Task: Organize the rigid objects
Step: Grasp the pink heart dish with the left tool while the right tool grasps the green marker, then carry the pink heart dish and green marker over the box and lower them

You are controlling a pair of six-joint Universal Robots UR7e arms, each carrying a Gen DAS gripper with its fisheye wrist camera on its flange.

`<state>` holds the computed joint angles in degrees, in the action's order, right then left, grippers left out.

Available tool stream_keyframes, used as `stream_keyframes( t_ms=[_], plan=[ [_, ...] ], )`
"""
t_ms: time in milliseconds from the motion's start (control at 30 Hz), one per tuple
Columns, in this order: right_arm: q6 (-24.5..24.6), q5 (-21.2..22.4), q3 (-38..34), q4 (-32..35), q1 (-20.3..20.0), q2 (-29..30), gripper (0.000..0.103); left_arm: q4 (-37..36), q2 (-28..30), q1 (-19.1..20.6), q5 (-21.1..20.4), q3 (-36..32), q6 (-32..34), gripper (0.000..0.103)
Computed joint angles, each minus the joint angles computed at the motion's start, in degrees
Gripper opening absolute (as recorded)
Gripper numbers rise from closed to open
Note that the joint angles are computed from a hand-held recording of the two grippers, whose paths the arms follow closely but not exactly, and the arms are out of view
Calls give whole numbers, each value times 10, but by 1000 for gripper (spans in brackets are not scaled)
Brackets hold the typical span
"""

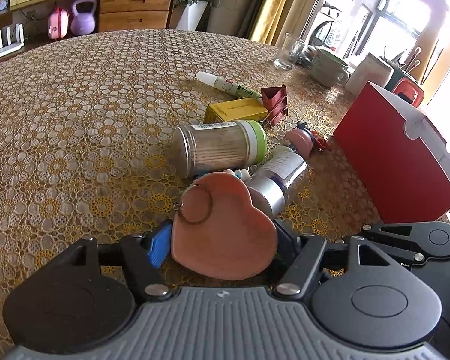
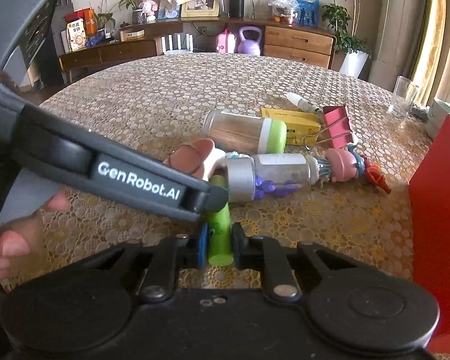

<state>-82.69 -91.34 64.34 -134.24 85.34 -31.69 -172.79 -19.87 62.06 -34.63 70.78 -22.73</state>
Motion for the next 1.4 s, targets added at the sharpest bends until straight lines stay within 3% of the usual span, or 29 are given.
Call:
stream_keyframes(
  t_ms=[267,700,1067,1400],
  plan=[
    [26,-4,3,27,-1,-22,14,-2,-31,-9,-32,35,-45,69],
    [88,37,-11,72,-6,-58,14,6,-61,-23,-74,47,-100,69],
    [112,70,-44,77,-5,-68,14,26,-42,-54,-39,-11,-27,69],
    [142,98,-132,70,-5,-41,14,74,19,-71,-33,-141,65,69]
  ],
)
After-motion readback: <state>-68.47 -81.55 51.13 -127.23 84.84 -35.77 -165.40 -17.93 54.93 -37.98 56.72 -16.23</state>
